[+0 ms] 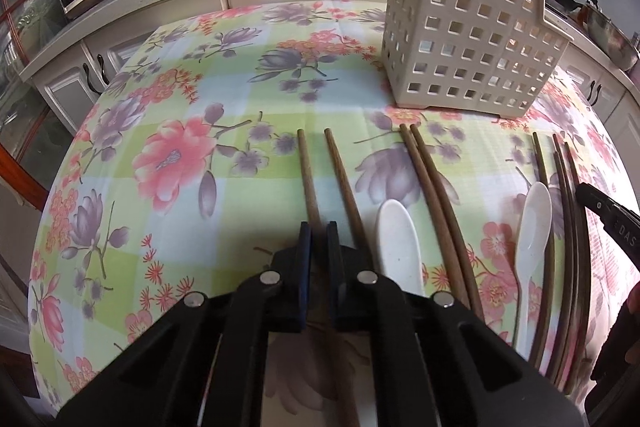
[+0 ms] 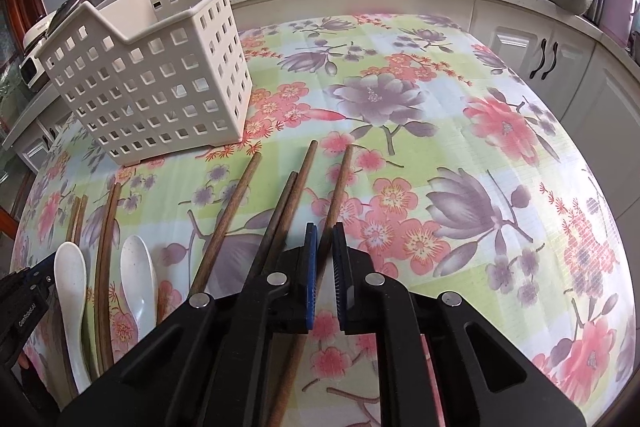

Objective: Organize utensils
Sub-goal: 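Lift the left tool's chopstick upright while the right tool lifts its chopstick upright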

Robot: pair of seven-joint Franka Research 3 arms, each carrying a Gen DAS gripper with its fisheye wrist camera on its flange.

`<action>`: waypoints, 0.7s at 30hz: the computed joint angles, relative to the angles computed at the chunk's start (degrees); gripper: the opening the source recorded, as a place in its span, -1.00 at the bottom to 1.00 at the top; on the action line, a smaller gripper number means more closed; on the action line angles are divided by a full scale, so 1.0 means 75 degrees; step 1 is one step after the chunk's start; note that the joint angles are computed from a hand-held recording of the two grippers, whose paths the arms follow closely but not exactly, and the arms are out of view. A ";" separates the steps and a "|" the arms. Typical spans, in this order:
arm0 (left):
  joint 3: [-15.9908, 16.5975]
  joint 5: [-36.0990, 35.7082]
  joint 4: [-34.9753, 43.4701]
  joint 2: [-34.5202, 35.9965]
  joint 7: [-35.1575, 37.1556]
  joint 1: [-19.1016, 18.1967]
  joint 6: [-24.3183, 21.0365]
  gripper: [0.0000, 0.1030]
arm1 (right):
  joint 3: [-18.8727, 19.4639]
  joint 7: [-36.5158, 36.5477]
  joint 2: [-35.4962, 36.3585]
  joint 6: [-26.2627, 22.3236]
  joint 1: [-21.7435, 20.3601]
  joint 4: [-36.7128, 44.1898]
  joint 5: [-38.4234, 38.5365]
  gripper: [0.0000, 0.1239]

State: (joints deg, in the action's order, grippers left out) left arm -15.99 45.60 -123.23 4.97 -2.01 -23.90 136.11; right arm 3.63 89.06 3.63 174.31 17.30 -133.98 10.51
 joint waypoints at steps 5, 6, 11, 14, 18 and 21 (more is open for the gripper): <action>0.0024 0.0081 -0.0169 -0.0097 -0.0125 0.0054 0.0306 -0.88 | 0.0185 -0.0740 -0.0120 0.0159 -0.0070 -0.0135 0.0881 -0.86; 0.0023 0.0100 -0.0198 -0.0115 -0.0154 0.0061 0.0341 -0.88 | 0.0177 -0.0750 -0.0181 0.0239 -0.0051 -0.0198 0.0885 -0.86; -0.0014 0.0276 -0.0338 -0.0293 -0.0462 0.0064 0.0319 -0.88 | 0.0152 -0.0594 -0.0571 0.0694 0.0004 -0.0557 0.0633 -0.86; -0.0080 0.0387 -0.0382 -0.0443 -0.0596 0.0048 0.0194 -0.88 | 0.0197 -0.0446 -0.0800 0.0939 -0.0050 -0.0779 0.0409 -0.86; -0.0197 0.0568 -0.0475 -0.0705 -0.0839 0.0020 0.0038 -0.88 | 0.0313 -0.0347 -0.1157 0.1294 -0.0162 -0.1095 0.0203 -0.86; -0.0287 0.0697 -0.0598 -0.0936 -0.1021 0.0023 -0.0005 -0.88 | 0.0600 -0.0345 -0.1409 0.1594 -0.0419 -0.1315 0.0121 -0.86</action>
State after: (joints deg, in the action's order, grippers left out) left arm -18.15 50.83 -127.71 -2.05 -9.67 -23.73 136.07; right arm 8.13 86.47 -6.94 186.27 14.16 -143.85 11.42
